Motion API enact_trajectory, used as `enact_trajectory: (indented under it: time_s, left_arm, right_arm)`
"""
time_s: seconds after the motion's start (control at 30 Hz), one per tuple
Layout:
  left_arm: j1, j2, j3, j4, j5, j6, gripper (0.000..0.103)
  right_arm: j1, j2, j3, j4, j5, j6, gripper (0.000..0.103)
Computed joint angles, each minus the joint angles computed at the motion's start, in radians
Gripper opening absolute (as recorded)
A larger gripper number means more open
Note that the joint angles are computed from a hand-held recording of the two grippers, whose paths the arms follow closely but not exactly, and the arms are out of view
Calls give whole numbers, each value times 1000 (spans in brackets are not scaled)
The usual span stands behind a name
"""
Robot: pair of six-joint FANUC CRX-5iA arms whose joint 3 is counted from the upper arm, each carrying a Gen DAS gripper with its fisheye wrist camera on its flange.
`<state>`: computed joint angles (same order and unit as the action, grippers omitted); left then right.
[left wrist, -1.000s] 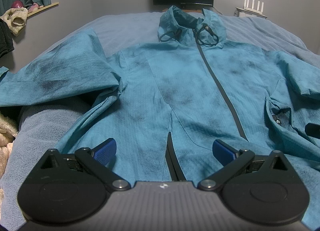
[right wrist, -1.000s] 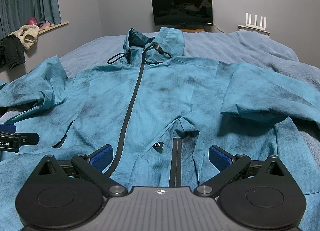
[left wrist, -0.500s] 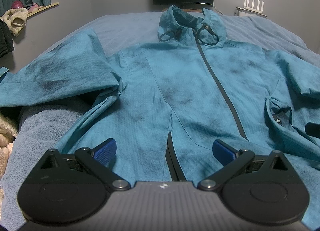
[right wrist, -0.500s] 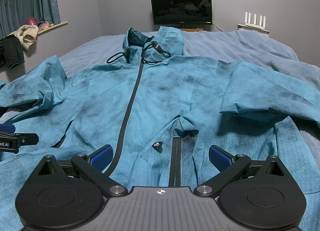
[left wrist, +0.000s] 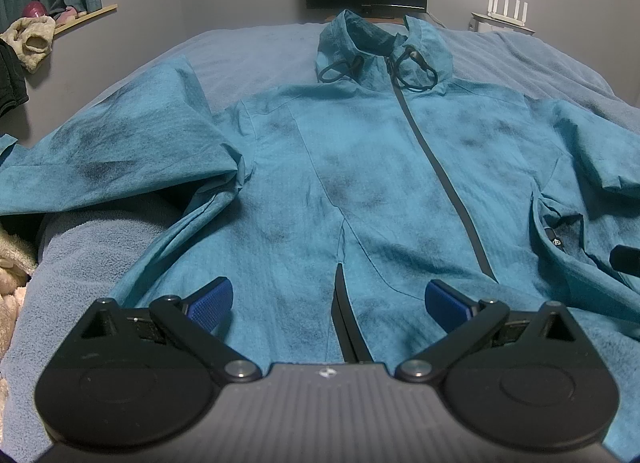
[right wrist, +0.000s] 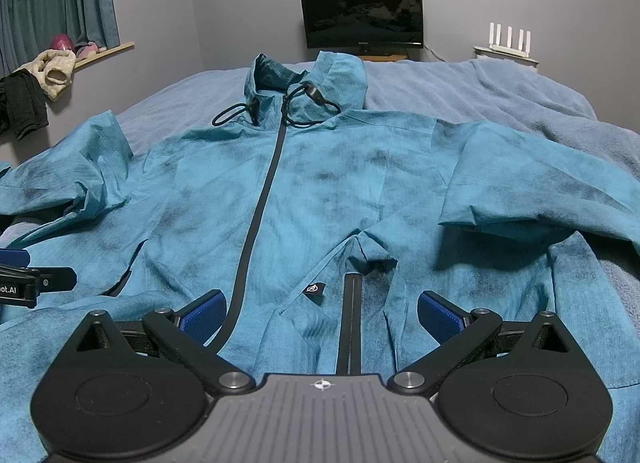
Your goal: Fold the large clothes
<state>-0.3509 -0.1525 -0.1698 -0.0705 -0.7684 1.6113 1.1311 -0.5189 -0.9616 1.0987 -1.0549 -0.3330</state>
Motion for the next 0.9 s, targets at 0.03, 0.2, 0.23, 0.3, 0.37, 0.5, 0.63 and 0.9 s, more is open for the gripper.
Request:
enact_trajectory:
  time_s: [0.03, 0.2, 0.23, 0.3, 0.37, 0.5, 0.63, 0.9]
  left_arm:
    - [0, 0, 0, 0, 0, 0, 103]
    - [0, 0, 0, -1, 0, 1, 103]
    - [-1, 0, 0, -1, 0, 1, 103]
    - [0, 0, 1, -1, 0, 0, 103]
    - [-1, 0, 0, -1, 0, 0, 103]
    - [0, 0, 1, -1, -1, 1, 103]
    - [-1, 1, 2, -8, 0, 8, 103]
    - [28, -7, 6, 51, 37, -56, 103]
  right_arm:
    - [-1, 0, 1, -1, 1, 1, 103]
    - [-3, 0, 1, -1, 3, 2, 103]
    - [-3, 0, 1, -1, 3, 2, 103]
    - [-2, 0, 1, -1, 3, 1, 103]
    - [-11, 1, 4, -1, 9, 7, 103]
    - [-26, 1, 8, 3, 19, 15, 103]
    - [-13, -29, -32, 46, 7, -40, 103]
    - [36, -13, -41, 206, -204, -114, 103]
